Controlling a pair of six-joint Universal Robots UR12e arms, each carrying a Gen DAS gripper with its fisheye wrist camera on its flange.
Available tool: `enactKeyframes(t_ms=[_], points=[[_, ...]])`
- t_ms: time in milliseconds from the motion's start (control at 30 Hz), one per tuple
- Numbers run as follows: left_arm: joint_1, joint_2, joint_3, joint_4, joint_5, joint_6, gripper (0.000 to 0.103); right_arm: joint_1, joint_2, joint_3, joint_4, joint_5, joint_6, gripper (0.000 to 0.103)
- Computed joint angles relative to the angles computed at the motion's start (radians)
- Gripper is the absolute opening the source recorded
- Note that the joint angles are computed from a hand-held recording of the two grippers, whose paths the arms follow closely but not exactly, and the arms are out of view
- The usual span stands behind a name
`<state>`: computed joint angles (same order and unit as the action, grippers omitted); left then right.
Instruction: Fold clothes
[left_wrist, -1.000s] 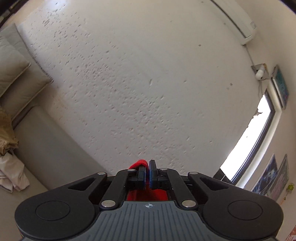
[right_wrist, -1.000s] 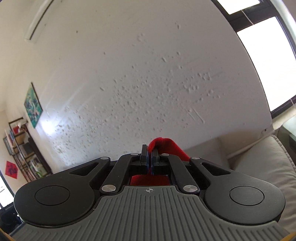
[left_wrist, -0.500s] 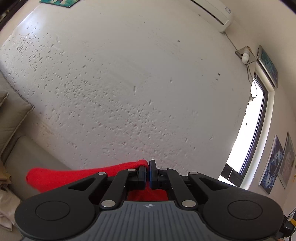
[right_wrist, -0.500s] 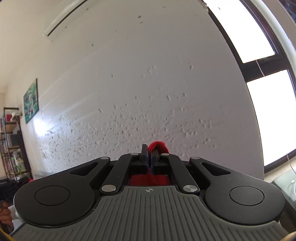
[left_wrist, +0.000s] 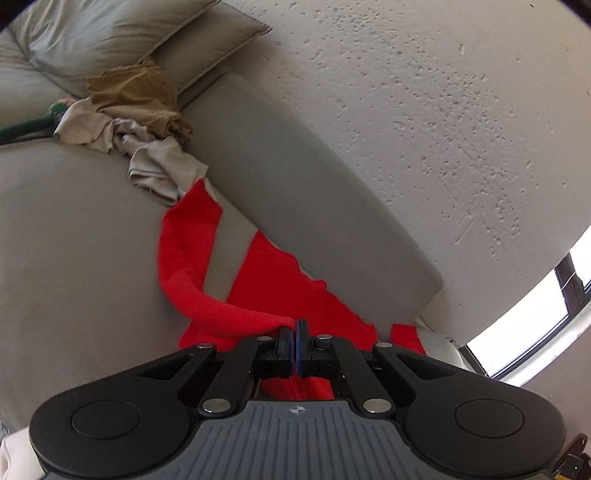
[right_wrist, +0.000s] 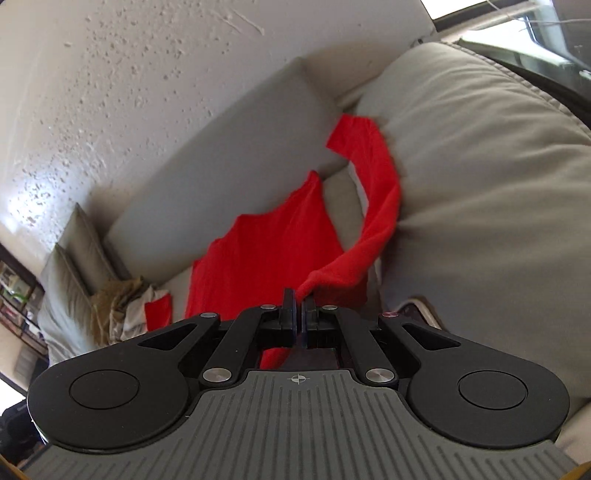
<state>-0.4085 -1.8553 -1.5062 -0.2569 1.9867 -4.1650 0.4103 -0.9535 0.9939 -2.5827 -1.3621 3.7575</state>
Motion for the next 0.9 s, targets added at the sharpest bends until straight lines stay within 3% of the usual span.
enactKeyframes(t_ms=[200,533,633,733,833,900], points=[[-0.013,0.042,-0.044,-0.05,-0.02,-0.059,0.0,-0.003,-0.07,0.073,0.02,0.006,-0.013,0.002],[-0.036,0.077,-0.024,-0.431,-0.035,-0.094,0.0,0.002,-0.118,0.132,0.222,-0.013,-0.015,0.002],[-0.048,0.077,0.013,-0.548,0.003,-0.096,0.011,0.0,-0.128,0.136,0.256,0.005,-0.028,0.006],[-0.059,0.071,0.038,-0.582,0.024,-0.06,0.015,0.004,-0.139,0.134,0.285,0.015,-0.078,0.012],[-0.061,0.044,0.066,-0.53,-0.019,0.046,0.019,0.015,-0.136,0.124,0.297,0.032,-0.15,0.031],[-0.064,0.02,0.094,-0.511,-0.056,0.135,0.023,0.024,-0.125,0.109,0.304,0.045,-0.198,0.031]])
